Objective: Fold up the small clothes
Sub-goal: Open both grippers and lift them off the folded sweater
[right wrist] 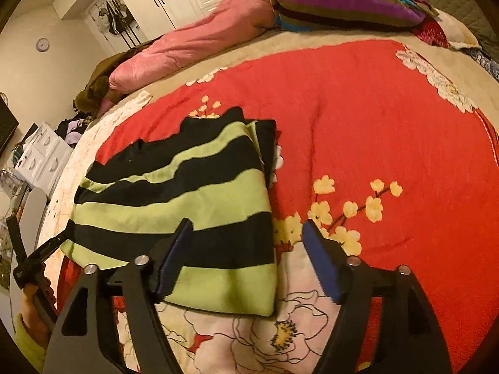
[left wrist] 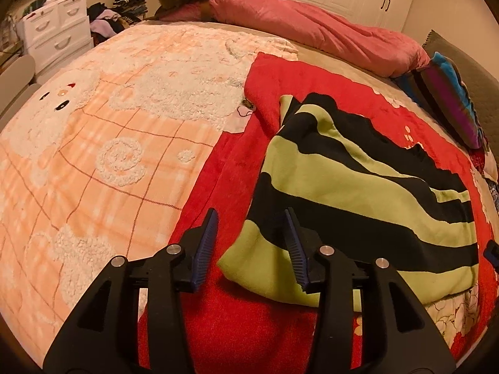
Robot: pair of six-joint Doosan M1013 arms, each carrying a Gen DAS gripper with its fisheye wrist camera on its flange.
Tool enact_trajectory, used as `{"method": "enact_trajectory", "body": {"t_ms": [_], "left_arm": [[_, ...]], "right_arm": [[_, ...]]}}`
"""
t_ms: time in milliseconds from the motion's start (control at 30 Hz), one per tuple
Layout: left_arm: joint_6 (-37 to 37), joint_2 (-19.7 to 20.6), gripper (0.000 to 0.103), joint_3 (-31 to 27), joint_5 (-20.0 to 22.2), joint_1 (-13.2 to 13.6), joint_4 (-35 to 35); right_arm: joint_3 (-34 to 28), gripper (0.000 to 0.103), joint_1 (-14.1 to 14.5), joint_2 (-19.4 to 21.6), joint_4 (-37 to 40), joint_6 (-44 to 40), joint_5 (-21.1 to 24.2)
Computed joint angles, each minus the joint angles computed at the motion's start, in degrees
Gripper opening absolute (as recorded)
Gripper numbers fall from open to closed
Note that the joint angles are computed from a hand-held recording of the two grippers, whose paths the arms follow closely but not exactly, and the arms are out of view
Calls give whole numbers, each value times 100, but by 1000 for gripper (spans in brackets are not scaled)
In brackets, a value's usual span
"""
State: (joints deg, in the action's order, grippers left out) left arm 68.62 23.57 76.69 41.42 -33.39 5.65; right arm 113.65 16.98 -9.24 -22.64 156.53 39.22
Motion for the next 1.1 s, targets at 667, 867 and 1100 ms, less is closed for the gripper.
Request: {"method": "enact_trajectory", "body": {"t_ms": [667, 867, 1100], "left_arm": [[-292, -109, 73, 92, -137, -29, 292], [-402, -126, 85, 115, -141, -6, 314], [-534, -159, 89, 153, -247, 41, 315]], "right_arm": [[-190, 98, 338, -18, -930, 642, 79], [-345, 98, 558, 134, -1173, 502, 133], [-600, 98, 848, 441, -1338, 32, 134]]}}
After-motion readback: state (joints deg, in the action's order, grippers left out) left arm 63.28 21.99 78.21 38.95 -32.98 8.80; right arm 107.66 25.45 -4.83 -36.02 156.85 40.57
